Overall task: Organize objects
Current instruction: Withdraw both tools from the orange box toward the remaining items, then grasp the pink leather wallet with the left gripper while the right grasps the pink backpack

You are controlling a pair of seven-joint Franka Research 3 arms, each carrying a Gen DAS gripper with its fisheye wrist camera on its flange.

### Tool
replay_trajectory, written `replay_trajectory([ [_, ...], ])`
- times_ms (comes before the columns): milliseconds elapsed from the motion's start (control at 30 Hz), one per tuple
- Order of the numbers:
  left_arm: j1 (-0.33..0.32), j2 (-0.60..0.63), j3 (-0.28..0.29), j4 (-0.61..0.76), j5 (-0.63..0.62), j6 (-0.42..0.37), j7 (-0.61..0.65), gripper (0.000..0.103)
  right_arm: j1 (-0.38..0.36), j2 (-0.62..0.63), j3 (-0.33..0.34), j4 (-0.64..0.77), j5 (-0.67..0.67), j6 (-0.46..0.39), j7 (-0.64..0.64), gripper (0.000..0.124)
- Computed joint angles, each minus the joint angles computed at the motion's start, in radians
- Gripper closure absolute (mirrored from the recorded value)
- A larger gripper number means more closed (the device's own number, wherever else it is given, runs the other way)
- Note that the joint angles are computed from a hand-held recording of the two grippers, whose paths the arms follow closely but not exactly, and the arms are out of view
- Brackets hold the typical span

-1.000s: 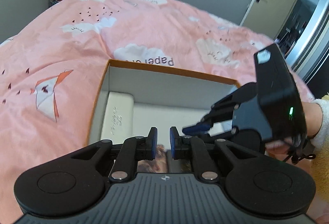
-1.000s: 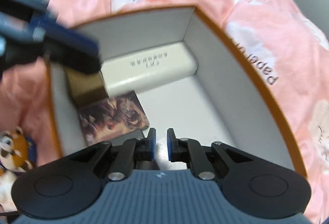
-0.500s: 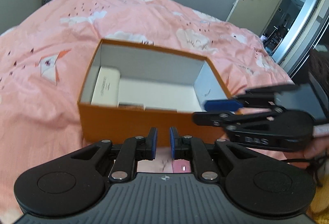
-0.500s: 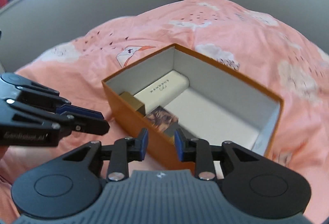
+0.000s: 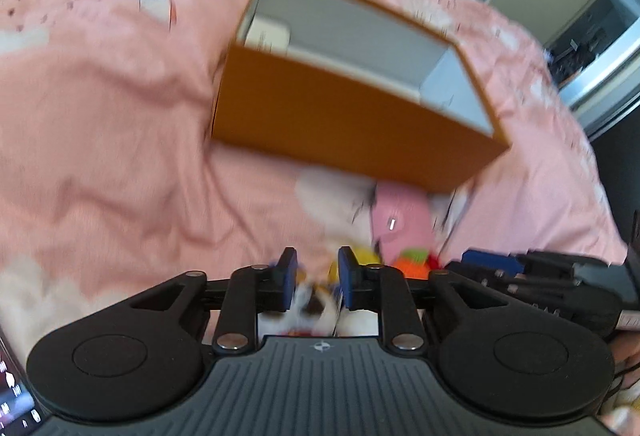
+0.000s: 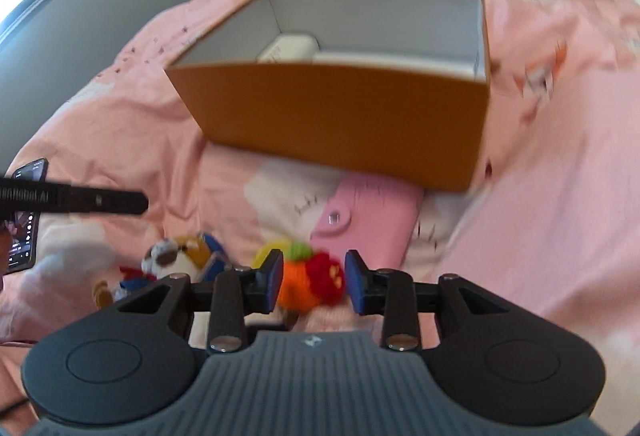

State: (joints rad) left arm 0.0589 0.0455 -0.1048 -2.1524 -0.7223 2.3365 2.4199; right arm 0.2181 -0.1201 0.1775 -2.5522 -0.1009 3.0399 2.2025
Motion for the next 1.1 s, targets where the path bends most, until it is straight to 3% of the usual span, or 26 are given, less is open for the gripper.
replay_trajectory([
  [133, -0.001, -0.016, 0.004, -0.035, 0.049, 0.013, -0.016, 0.074, 0.092, 0.000, -0.047, -0.004, 0.173, -0.010, -0.137, 0.086],
  [233, -0.002, -0.025, 0.009, -0.047, 0.054, 0.016, -0.016, 0.068, 0.100, 0.003, -0.034, 0.006, 0.194, -0.026, -0.166, 0.082],
  [333, -0.003, -0.039, 0.012, -0.060, 0.044, 0.022, -0.007, 0.067, 0.146, 0.005, -0.054, 0.011, 0.295, -0.028, -0.267, 0.078],
  [467, -0.015, -0.059, 0.014, -0.076, -0.017, 0.036, 0.070, 0.067, 0.051, -0.002, 0.008, 0.008, 0.126, -0.050, -0.088, 0.078],
  [767, -0.028, -0.047, 0.013, -0.064, -0.069, -0.029, 0.154, 0.067, -0.058, -0.090, 0.043, -0.060, -0.051, -0.130, 0.235, 0.077],
  [1000, -0.041, -0.060, 0.010, -0.081, -0.066, -0.037, 0.186, 0.067, 0.033, -0.072, -0.053, -0.068, 0.151, -0.194, 0.104, 0.076],
  [1100, -0.045, -0.065, 0.011, -0.086, -0.073, -0.031, 0.189, 0.067, 0.057, -0.062, -0.068, -0.078, 0.234, -0.168, 0.039, 0.086],
])
